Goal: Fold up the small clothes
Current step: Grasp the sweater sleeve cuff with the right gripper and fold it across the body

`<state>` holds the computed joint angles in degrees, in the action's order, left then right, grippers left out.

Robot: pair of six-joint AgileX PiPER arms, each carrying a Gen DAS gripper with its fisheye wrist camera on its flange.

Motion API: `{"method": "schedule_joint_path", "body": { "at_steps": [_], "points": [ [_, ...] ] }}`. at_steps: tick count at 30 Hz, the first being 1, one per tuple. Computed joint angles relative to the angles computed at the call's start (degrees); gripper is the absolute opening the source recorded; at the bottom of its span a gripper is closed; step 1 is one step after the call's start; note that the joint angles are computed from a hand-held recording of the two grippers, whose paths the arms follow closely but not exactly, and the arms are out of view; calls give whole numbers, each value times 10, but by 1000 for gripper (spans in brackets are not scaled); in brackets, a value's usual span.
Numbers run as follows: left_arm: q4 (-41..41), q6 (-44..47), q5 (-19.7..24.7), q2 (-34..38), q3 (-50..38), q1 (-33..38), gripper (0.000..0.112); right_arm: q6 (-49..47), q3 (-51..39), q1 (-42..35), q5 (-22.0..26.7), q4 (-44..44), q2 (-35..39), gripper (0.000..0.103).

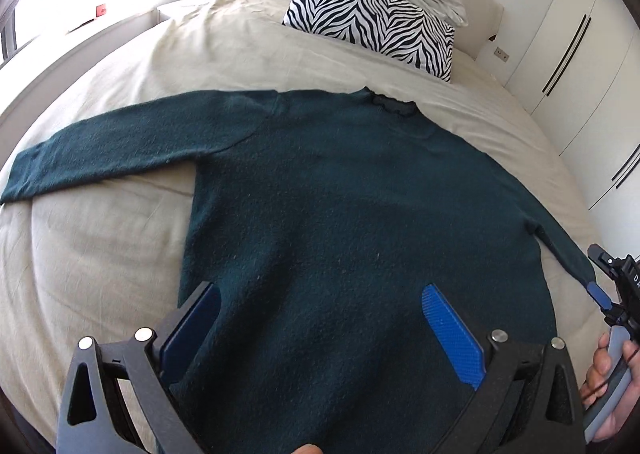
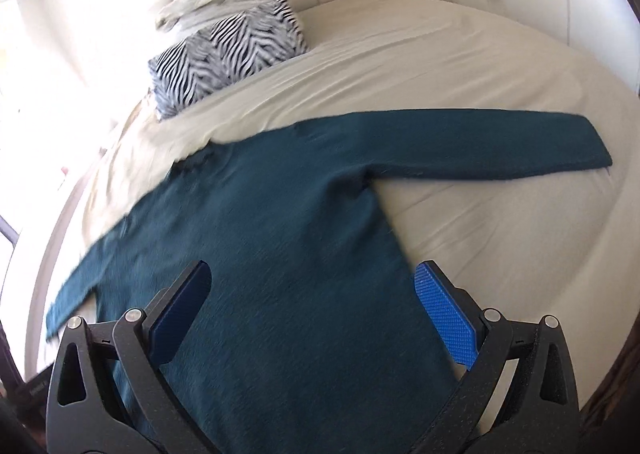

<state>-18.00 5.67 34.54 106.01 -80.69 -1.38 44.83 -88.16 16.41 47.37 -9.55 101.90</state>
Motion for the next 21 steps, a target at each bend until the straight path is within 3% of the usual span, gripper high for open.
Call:
{"method": "schedule_joint_path", "body": {
  "at_steps": [4,7,9,13,15,17,19,21],
  "points": [
    [-103,89,-10,46,-51,2,103,-106,77,-205,-91,177,-12,100],
    [-75,39,61,102,-140,-6,103,-179,109,-342,-119,323,15,88],
    [-80,17,100,137,-191,-6,103,-227,119,-396,-133,392,34,81],
    [-116,27,104,169,-219,-7,103,-353,122,-466,-164,547,74,75],
    [-149,54,104,175,-222,-5,102,-371,98,-479,-176,573,100,73],
    [-170,74,101,176,-218,-1,95,-360,58,-490,-176,559,133,58],
    [-187,83,121,189,-236,6,86,-295,5,-483,-165,483,167,27],
    [-210,95,140,201,-251,15,80,-233,-70,-472,-132,400,207,17]
  ]
}}
